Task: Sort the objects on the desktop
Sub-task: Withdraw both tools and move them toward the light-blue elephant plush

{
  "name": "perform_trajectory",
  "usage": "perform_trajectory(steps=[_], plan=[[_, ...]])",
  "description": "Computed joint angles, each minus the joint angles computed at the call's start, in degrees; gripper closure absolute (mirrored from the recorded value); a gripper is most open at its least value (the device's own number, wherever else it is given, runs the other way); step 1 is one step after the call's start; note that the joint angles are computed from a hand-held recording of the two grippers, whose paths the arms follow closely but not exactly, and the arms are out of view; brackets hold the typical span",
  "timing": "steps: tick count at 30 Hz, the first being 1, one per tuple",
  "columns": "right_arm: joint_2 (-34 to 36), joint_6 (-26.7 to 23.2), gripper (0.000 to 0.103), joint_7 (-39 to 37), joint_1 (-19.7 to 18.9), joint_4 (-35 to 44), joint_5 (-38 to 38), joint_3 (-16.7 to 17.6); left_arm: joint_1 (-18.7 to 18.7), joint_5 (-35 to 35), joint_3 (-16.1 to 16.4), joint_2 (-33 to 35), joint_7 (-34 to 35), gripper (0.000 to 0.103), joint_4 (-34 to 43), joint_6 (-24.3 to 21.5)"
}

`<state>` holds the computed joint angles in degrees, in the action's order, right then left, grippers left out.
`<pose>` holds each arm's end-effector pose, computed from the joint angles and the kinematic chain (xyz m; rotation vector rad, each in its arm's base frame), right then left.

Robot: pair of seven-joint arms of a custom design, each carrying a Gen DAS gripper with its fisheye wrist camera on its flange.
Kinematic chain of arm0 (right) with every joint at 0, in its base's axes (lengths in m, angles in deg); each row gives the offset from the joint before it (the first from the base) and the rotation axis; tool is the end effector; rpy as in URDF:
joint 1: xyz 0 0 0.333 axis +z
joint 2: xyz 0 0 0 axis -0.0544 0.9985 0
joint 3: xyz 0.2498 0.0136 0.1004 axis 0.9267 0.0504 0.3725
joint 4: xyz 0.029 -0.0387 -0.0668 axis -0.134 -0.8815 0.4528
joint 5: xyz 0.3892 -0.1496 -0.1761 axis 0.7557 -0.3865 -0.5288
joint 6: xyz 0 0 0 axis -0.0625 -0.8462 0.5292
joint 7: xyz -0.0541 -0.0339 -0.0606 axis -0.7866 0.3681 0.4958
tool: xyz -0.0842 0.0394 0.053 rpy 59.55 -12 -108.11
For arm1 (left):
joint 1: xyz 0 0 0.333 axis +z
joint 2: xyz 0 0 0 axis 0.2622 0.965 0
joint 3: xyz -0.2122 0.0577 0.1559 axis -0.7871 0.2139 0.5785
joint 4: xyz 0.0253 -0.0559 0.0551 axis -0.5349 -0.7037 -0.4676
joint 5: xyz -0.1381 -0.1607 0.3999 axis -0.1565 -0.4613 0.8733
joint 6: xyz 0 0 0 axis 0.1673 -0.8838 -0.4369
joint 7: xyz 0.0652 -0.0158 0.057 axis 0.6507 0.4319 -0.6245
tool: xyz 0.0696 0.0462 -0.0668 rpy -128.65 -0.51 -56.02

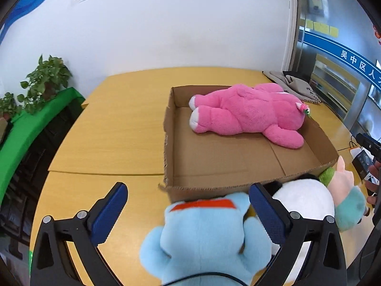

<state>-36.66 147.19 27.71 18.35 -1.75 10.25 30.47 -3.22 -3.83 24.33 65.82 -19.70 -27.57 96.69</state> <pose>0.7397 0.3024 0.5814 -1.7708 1.3388 -0.5438 0.6397 -0.3227 0.5750 -1.8676 1.5645 -0.6545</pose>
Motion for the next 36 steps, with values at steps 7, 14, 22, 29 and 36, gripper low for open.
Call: perform_trajectory(steps=[7,14,22,29,36], plan=[[-7.6,3.74,0.0,3.43,2.23,-11.74,-3.92,-0.95,-0.78,4.76,-0.99,-4.64,-4.96,0.0,-5.42,-2.07],[-12.99,6.23,0.0,11.2,4.46,-19.1,-12.22,-2.91,-0.25,4.18,-2.29,-6.29,-5.88,0.0,-8.37,1.19],[-17.31,6.76,0.0,17.62,4.82,-24.2,-20.79,-2.45,-0.13,2.65,-3.05,-7.25,-4.81,0.0,-9.85,6.13],[-18.93,7.11,0.0,19.42,4.07,-26.16,-23.51,-1.32,-0.77,2.46,-3.15,-5.9,-4.79,0.0,-8.56,6.94],[-19.44,7.23,0.0,20.34,3.59,-26.97,-24.89,-0.95,-1.53,2.47,-2.78,-4.43,-4.49,0.0,-6.89,6.5]])
